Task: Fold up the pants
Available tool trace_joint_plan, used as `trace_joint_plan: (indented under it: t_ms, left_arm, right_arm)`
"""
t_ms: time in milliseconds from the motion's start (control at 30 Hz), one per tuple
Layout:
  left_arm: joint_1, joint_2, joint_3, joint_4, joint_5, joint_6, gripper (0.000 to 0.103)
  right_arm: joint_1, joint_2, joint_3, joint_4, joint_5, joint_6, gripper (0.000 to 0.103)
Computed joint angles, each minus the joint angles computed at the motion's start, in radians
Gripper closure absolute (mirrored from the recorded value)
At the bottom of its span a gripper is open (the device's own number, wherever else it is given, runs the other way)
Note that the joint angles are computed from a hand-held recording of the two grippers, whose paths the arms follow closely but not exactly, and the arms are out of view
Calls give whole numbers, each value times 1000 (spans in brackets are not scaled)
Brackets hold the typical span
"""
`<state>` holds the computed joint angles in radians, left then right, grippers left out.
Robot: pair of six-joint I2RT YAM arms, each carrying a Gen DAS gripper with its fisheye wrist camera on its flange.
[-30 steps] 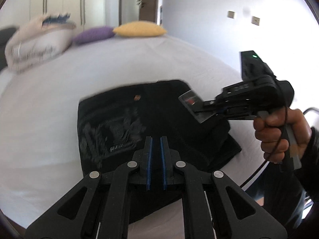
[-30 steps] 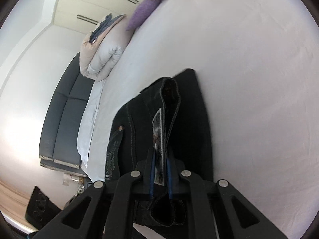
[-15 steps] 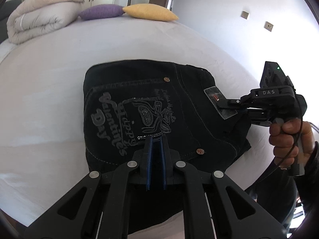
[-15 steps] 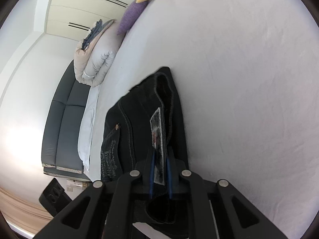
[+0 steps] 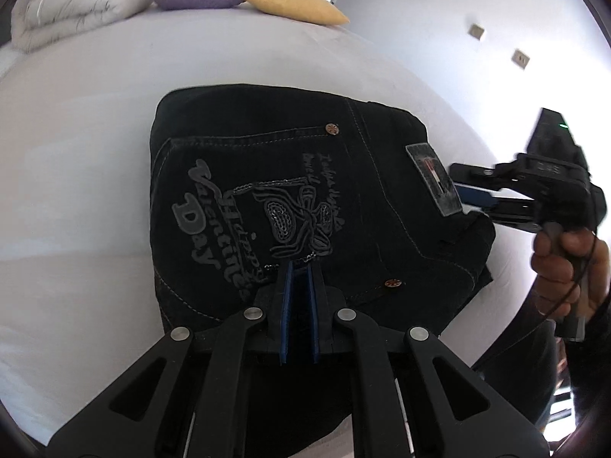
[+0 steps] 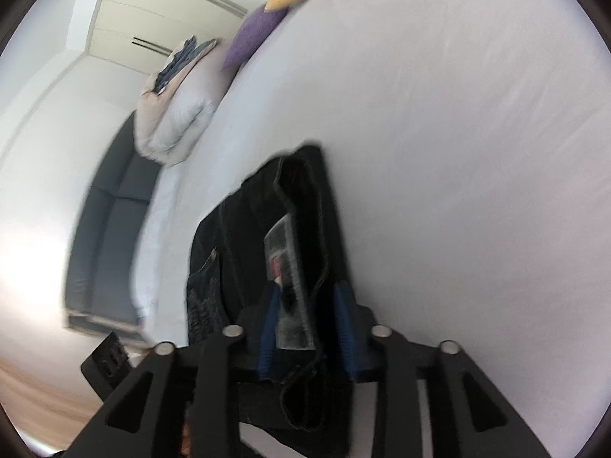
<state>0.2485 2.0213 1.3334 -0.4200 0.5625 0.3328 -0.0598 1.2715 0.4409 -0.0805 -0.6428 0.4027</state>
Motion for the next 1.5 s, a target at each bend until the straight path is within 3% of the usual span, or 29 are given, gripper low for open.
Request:
trace_joint_plan:
  t_ms: [67, 167, 233, 300, 333, 367, 467, 533, 600, 867, 967, 1200, 1267, 1300, 1400, 1500]
  left_arm:
    - [4, 17, 18, -5, 5, 15, 96]
    - [9, 17, 42, -33, 8, 11, 96]
    - [13, 6, 59, -40, 17, 8, 96]
    - [12, 13, 112, -44, -3, 6, 96]
    - [14, 48, 177, -66, -18, -1, 96]
    - [7, 84, 242, -93, -41, -11, 96]
    - [-4, 204, 433, -175, -59, -40, 96]
    - [-6, 281, 537, -229, -47, -40, 96]
    - [-16, 269, 485, -177, -75, -19, 96]
    - [-20, -59, -83, 137, -136, 65, 96]
    - [-29, -121, -193, 204, -161, 67, 96]
    - [-25, -88, -168, 195, -159, 66, 96]
    - [-24, -91, -175, 202, -163, 61, 96]
    - [-26, -91, -175, 203, -166, 61, 96]
    - [-27, -89, -163, 190, -170, 65, 96]
    - [-29, -86, -159, 187, -170, 59, 96]
  right_arm:
    - [17, -100, 3, -53, -34, 4, 64]
    - [140, -192, 13, -97, -4, 17, 75]
    - [235, -149, 20, -94, 48, 20, 86]
    - [272, -53, 23, -71, 88, 29, 90]
    - [270, 9, 18, -43, 101, 38, 100]
    - [256, 62, -2, 12, 103, 35, 103]
    - [169, 143, -74, 205, -18, 93, 103]
    - [161, 150, -68, 204, -21, 107, 103]
    - [191, 131, -57, 176, 30, 96, 103]
    - [246, 108, -85, 232, 113, 83, 103]
    - [269, 54, -90, 196, 141, 94, 103]
    - [343, -205, -188, 107, 168, 88, 94]
    - [341, -171, -233, 179, 155, 102, 97]
    - [324, -145, -267, 256, 140, 115, 103]
    - [262, -68, -361, 485, 56, 117, 103]
    - [289, -85, -360, 478, 92, 112, 103]
